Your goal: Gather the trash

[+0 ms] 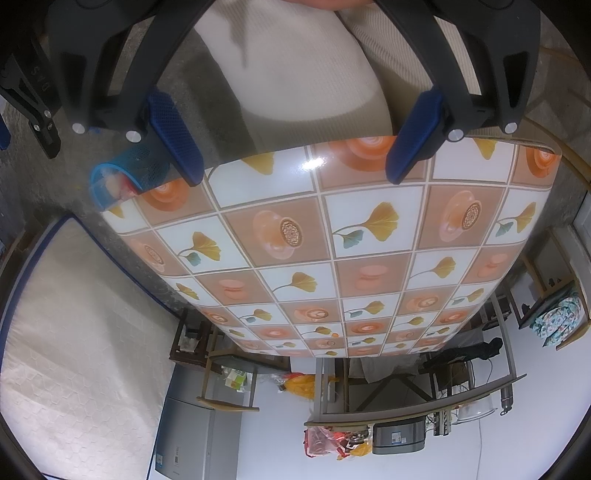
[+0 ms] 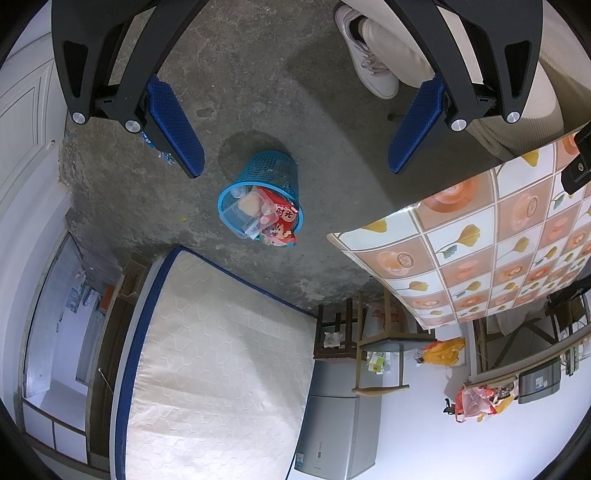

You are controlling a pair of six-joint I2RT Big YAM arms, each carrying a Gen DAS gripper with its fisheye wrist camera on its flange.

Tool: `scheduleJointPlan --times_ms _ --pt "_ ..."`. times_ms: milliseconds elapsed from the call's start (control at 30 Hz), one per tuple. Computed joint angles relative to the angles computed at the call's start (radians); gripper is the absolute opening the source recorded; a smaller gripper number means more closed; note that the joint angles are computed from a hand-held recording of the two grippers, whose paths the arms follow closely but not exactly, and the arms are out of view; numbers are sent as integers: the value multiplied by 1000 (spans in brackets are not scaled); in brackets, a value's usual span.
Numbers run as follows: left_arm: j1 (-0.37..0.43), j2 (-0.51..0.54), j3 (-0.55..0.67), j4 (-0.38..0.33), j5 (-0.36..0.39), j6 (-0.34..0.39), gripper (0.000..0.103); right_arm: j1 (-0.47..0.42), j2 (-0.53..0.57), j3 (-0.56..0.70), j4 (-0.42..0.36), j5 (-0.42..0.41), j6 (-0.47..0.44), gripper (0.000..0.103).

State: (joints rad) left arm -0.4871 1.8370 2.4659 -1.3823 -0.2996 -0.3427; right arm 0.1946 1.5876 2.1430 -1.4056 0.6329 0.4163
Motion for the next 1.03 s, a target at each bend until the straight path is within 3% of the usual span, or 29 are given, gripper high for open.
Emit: scheduleJointPlan --times_ms 1033 --pt "-3 13 9 -31 6 -29 95 13 14 20 -24 16 29 97"
